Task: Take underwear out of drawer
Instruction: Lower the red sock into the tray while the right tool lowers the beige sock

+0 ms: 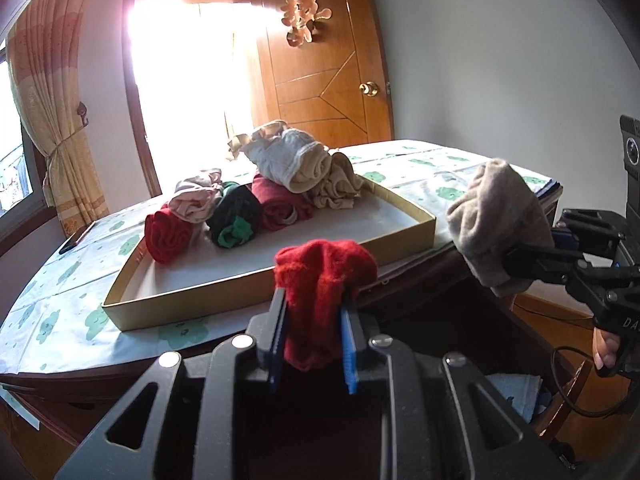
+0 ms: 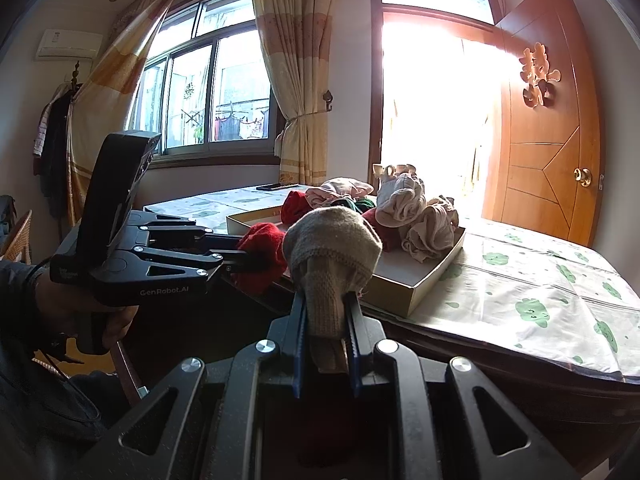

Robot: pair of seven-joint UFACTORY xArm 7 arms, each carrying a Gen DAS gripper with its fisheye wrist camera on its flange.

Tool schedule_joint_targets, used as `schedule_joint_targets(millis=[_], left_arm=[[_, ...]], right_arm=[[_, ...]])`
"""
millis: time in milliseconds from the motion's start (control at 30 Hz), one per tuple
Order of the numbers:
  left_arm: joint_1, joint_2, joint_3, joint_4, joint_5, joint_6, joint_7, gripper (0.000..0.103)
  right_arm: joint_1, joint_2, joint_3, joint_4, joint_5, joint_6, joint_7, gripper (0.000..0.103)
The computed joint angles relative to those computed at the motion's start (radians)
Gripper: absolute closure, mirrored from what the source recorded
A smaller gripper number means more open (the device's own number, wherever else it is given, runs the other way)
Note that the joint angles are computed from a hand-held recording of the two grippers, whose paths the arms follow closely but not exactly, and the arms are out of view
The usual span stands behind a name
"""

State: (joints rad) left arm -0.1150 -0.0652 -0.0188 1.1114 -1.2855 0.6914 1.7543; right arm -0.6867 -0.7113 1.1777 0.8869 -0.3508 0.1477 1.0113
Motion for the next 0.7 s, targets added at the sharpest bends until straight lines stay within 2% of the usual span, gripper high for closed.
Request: schedule_joint_targets(millis=[433, 700], left_arm=[[0.003, 0.028, -0.009, 0.069, 0.029, 0.0, -0.051, 0.082], [0.004, 0.078, -0.029, 0.157, 0.088, 0.006, -0.142, 0.082]], right_arm=[[0.001, 0.079, -0.023, 0.07, -0.03, 0.068, -0.047, 0.084], [-0.012, 0.177, -0.024, 0.142, -0.072, 0.141, -0.052, 0.084]])
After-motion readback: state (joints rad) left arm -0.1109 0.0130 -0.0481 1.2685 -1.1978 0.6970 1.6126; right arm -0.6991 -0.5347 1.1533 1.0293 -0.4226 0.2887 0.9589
